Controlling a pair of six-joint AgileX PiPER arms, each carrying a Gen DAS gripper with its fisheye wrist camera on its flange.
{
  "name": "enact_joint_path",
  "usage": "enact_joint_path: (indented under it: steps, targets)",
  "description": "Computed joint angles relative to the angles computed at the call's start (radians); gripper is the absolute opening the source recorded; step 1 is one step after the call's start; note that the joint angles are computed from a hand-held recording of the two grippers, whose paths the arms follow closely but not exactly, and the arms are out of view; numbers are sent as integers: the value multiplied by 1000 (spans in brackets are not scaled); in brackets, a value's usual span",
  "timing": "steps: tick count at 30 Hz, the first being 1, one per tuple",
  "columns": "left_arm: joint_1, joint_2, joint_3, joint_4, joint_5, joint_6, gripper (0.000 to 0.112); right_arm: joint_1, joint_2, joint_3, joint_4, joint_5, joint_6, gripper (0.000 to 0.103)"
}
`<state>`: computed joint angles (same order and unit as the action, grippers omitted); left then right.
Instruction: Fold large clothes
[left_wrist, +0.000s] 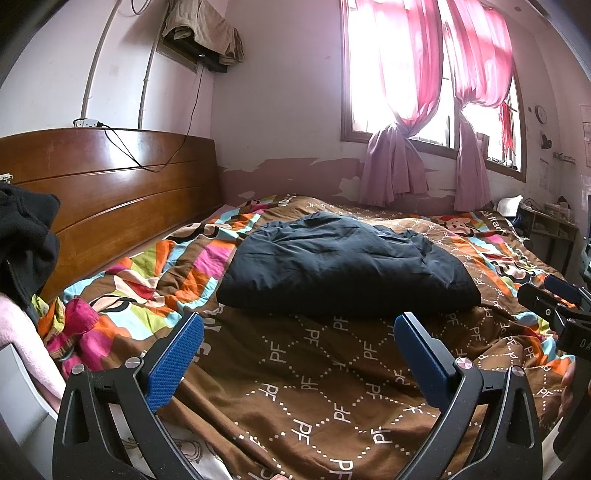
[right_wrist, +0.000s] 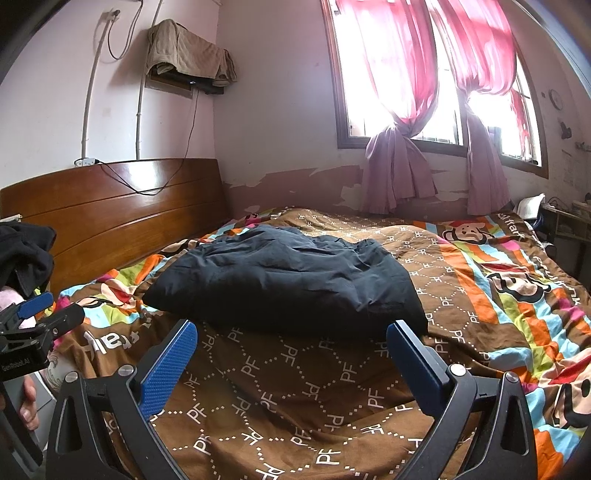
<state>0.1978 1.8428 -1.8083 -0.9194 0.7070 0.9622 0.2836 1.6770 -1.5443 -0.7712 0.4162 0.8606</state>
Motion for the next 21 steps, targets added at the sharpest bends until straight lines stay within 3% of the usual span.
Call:
enact_joint_path:
  steps: [21]
  targets:
    - [5,2,1,-8,7,15,101,-2,-1,2,2,-2,-2,103]
